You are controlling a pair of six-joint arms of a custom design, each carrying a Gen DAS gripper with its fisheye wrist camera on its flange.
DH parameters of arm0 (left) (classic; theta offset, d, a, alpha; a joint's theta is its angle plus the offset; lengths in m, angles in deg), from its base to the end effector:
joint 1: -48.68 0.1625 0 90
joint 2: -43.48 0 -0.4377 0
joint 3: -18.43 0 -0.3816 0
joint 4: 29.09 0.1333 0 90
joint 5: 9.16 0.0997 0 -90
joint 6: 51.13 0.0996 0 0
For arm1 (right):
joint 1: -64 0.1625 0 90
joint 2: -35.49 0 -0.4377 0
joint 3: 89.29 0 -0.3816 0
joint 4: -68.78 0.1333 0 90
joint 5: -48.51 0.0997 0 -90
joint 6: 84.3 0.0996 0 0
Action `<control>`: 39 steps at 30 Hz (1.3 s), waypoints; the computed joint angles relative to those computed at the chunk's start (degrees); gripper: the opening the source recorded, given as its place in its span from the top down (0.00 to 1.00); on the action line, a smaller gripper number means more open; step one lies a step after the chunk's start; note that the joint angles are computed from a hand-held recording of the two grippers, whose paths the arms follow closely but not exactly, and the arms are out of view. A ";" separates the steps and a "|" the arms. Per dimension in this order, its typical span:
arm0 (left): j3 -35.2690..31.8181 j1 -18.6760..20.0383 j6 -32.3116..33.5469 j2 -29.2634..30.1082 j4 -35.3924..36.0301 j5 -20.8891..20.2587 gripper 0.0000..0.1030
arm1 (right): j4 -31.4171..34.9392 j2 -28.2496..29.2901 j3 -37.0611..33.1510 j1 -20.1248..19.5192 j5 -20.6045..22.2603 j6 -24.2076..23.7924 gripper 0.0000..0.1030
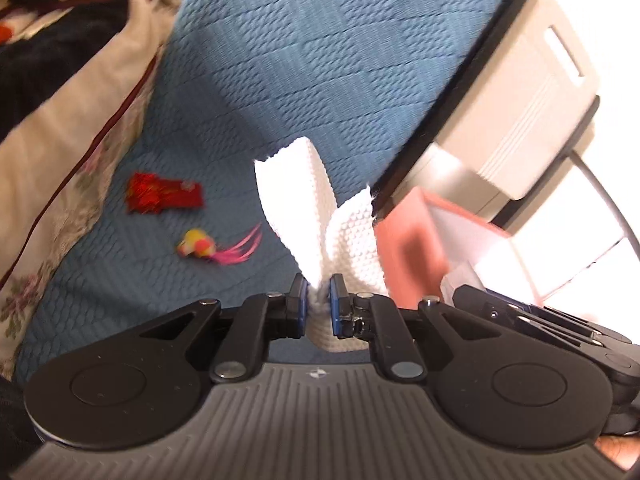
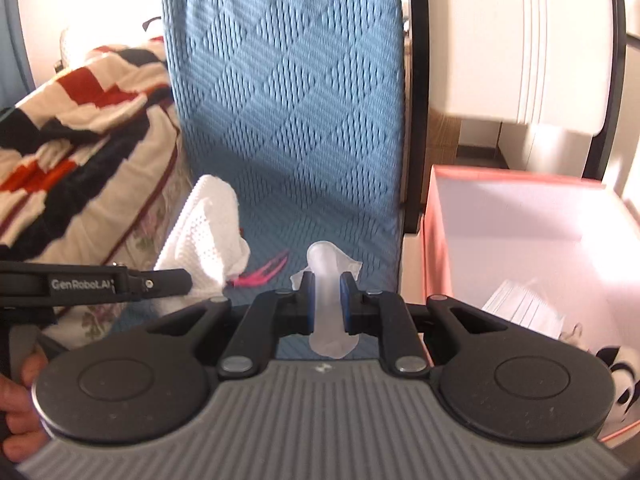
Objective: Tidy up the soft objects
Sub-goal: 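Lift and carry the wipe and clear item over the pink box with both tools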
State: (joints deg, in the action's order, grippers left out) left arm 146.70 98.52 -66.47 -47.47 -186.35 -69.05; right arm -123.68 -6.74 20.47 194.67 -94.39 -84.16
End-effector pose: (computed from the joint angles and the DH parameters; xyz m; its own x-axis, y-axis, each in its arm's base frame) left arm -0.1344 -0.4435 0.3439 -0.9411 0.1783 -0.2872 0.3213 0.7356 -0.5963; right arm 0.4228 -0.4094 0.1119 -0.7564 -0.0452 0.6525 -0.5325 0.6220 -0.5742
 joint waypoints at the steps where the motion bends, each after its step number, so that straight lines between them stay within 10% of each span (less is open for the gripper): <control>1: -0.61 -0.50 0.06 0.22 0.29 -0.22 0.87 | 0.23 -0.67 -0.18 0.19 0.15 -0.32 0.84; 25: -10.25 -9.88 2.14 12.07 -3.22 -3.41 0.87 | -6.36 -10.72 -0.37 0.89 -5.15 -12.60 0.84; 39: -12.61 -10.67 2.39 22.50 2.48 -6.20 0.87 | 7.14 -21.40 9.61 -5.76 -9.60 0.52 0.84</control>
